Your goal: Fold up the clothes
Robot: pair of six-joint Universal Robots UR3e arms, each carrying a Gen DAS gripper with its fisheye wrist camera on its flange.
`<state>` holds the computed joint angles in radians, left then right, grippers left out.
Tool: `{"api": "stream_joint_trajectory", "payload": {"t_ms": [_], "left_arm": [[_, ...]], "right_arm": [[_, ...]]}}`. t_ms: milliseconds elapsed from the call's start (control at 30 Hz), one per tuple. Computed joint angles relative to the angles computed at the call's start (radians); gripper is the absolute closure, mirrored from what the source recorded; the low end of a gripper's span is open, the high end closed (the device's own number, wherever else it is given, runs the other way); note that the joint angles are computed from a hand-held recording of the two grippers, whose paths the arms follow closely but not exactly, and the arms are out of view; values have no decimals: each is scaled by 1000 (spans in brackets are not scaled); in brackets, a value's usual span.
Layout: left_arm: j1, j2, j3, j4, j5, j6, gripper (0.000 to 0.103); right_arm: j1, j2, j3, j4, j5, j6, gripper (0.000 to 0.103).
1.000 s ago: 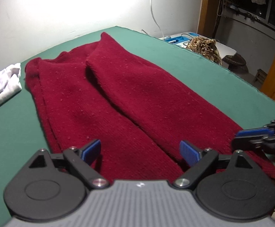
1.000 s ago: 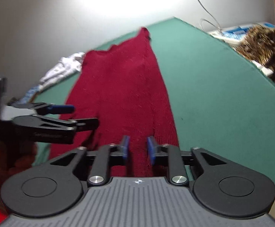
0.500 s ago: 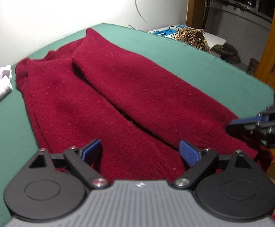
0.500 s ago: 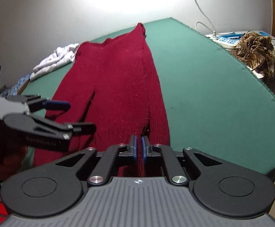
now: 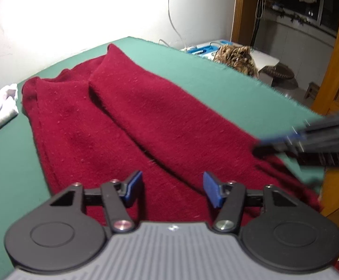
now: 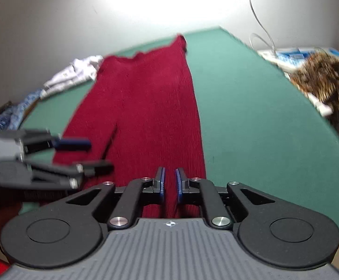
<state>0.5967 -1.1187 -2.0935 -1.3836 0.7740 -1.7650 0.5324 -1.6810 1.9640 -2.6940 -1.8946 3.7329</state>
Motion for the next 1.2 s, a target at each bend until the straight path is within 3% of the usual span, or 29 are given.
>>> {"api": "stream_joint_trajectory", "payload": {"t_ms": [167, 300, 367, 533, 633, 767, 867, 967, 1067, 1200], "left_arm": [[-99, 33, -46, 66, 52, -117, 44], [-151, 86, -114, 167, 78, -242, 40], [-165, 67, -110, 196, 100, -334, 34], [-148, 142, -147, 195, 126, -436, 34], [-163, 210, -192, 236, 158, -513, 34], [-221, 255, -224, 324, 230, -640, 33], [-243, 303, -227, 320, 282, -695, 30], [-231, 346, -210, 257, 299, -720, 27], [-246, 317, -189, 269, 314, -735, 27], [-269, 287, -164, 285, 295, -739, 26]], "right_arm": [[-311, 14, -79, -17, 357, -226, 91], [-375, 202, -281, 50, 495, -428, 89], [-386, 287, -359, 86, 523, -491, 88], [-440, 413, -444, 97, 563, -572, 90], [-490, 431, -457, 107, 653, -627, 90], [-524, 437, -406, 31, 726, -618, 89], [-519, 416, -353, -28, 720, -626, 89], [-506, 395, -310, -75, 700, -641, 84], [-506, 393, -338, -81, 689, -675, 85], [-542, 477, -518, -39, 691, -586, 82]]}}
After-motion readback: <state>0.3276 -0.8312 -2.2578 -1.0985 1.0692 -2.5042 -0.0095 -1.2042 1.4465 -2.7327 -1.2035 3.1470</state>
